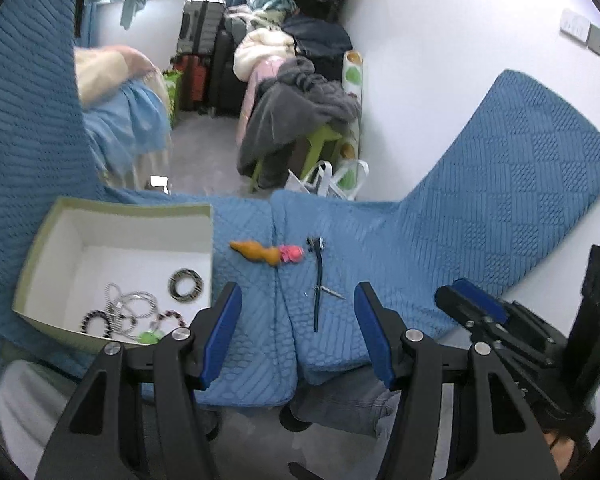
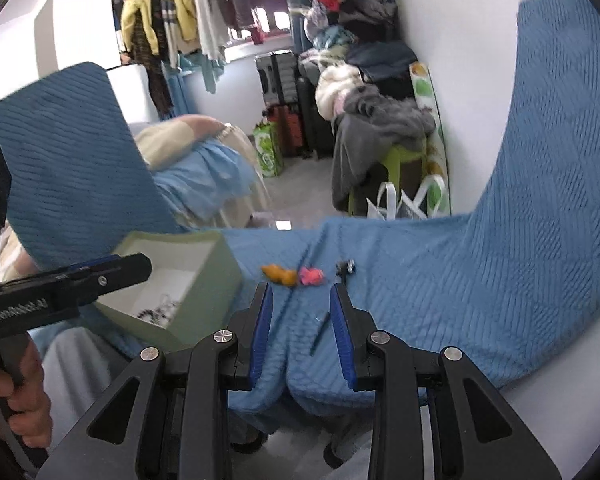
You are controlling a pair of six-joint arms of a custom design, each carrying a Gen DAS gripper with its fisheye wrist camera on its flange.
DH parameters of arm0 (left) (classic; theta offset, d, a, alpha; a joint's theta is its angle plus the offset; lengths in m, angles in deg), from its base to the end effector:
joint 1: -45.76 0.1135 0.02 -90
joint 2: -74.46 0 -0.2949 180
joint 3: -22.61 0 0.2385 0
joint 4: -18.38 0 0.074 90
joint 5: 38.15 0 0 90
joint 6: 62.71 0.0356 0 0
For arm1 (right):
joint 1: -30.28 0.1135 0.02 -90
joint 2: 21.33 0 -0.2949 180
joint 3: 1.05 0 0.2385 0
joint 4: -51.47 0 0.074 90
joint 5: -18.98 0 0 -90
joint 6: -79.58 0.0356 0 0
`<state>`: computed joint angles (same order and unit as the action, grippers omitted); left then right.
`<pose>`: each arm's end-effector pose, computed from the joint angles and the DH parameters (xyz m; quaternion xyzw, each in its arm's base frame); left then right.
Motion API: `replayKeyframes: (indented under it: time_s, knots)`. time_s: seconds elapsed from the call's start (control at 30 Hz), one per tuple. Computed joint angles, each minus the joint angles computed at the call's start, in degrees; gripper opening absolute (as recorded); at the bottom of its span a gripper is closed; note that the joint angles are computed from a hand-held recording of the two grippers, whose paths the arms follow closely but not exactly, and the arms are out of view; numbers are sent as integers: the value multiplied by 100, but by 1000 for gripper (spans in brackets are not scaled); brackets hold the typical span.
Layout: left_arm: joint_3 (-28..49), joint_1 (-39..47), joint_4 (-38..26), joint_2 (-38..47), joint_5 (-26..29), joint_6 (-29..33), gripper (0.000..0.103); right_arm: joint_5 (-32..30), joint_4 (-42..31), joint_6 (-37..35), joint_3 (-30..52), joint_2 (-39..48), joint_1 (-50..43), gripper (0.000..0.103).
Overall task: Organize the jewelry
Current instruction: 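Move both tools back to the keychain and charms on the sofa, then grasp the black cord keychain with the left tool while the right tool grasps the silver pin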
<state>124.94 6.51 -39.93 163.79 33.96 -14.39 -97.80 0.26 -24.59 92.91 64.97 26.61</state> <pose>0.2584 -0.1970 0.3853 -0.0785 0.9122 -0.1343 0.3791 0.3144 -0.0041 0.3667 -0.1727 0.8819 0.1508 0.4120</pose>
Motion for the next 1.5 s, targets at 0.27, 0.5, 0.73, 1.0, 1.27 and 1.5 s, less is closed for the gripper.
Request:
replayKeyframes:
  time_s: [0.27,0.5,0.73,1.0,1.27,1.5]
  knots:
    - [-285,213,666,631,500,100,56,-190,478,-192,-91,1265,-258,27]
    - [-300,414,863,1104,780,35,50,-309,-158,-521,1046,2604,-237,25]
    - [-213,495,900,1498,994,-122,42,-221,-1033,-1281,2323,3771,-55,18]
    - [33,540,831,1850,1079,-108,39,364,-856,-1991,2296,3937,306,17]
    - [261,572,766,2145,1158,-101,39,790,-434,-2270,1911,3775,413,9]
    - [437,593,800,2346,1277,-140,39,680,-544,-2155,2048,3801,327,3]
